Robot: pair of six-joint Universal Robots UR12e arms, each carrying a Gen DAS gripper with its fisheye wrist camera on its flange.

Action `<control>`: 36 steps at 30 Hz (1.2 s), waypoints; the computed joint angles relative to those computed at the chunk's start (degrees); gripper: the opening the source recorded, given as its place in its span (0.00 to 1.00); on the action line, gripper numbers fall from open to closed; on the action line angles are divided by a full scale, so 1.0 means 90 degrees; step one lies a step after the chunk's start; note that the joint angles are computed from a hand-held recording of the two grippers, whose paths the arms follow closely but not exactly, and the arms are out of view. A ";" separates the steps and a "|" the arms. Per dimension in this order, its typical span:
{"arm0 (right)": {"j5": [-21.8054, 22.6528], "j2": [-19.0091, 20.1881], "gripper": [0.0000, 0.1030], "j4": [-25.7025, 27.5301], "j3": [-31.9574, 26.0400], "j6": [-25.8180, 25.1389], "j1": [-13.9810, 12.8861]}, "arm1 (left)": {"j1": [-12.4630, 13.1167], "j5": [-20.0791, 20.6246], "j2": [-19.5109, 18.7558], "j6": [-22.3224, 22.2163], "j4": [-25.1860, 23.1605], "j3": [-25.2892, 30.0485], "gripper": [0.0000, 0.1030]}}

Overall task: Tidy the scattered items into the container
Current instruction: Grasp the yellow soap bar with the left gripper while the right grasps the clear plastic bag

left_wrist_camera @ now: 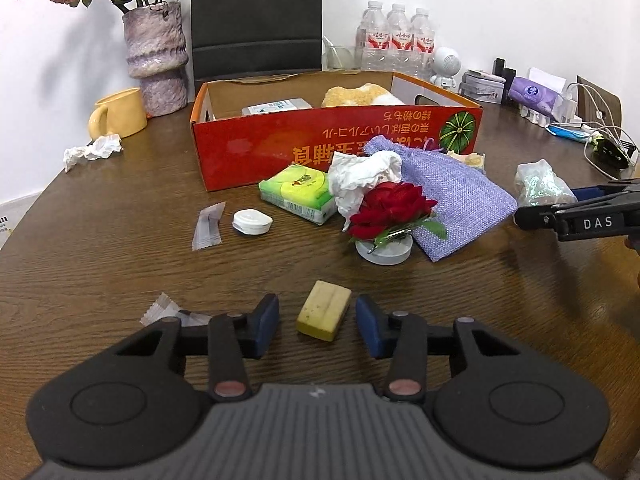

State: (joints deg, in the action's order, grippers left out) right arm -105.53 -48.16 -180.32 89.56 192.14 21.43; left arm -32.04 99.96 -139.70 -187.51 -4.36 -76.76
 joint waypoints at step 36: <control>0.1305 0.0518 0.16 -0.0435 -0.1657 -0.0717 -0.0318 | 0.0413 -0.0517 -0.1021 -0.0292 -0.0744 0.2874 0.21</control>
